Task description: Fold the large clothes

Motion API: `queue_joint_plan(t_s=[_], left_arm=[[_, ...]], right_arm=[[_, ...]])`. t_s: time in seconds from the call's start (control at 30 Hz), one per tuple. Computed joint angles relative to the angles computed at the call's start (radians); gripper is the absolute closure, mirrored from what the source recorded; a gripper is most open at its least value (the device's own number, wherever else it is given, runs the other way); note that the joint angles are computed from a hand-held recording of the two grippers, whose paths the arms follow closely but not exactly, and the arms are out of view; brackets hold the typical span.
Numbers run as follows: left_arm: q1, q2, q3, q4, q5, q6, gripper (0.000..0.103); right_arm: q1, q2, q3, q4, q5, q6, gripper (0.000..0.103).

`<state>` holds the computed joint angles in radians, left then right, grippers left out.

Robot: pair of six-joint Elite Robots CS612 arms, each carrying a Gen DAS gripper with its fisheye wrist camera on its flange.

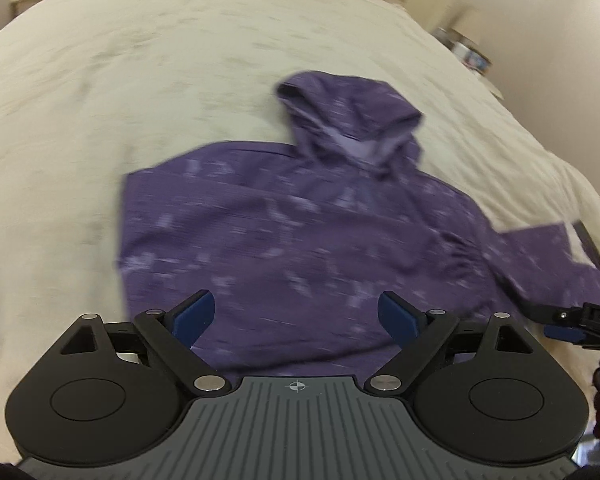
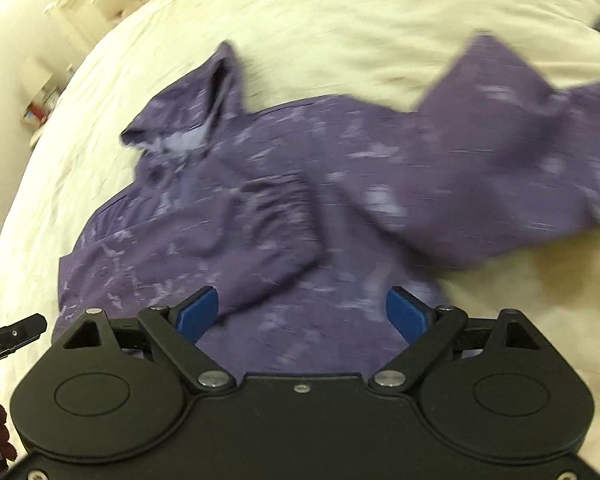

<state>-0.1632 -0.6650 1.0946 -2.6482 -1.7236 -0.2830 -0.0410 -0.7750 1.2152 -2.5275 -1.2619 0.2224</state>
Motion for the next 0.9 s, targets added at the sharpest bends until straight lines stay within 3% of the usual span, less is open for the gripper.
queue_joint_plan(t_s=[0.23, 0.47, 0.63, 0.9], left_arm=[[-0.059, -0.005, -0.002, 0.023, 0.007, 0.005, 0.014], [-0.113, -0.01, 0.002, 0.037, 0.04, -0.009, 0.014], [-0.138, -0.018, 0.01, 0.048, 0.071, -0.023, 0.014], [-0.151, -0.042, 0.042, 0.046, 0.124, -0.058, 0.014]], right_arm=[[-0.079, -0.059, 0.11, -0.115, -0.036, 0.064, 0.011], [-0.163, -0.076, 0.161, -0.2, -0.079, 0.135, 0.011], [-0.206, -0.056, 0.15, -0.234, -0.094, 0.204, 0.011], [-0.219, 0.001, 0.08, -0.262, -0.121, 0.303, 0.014]])
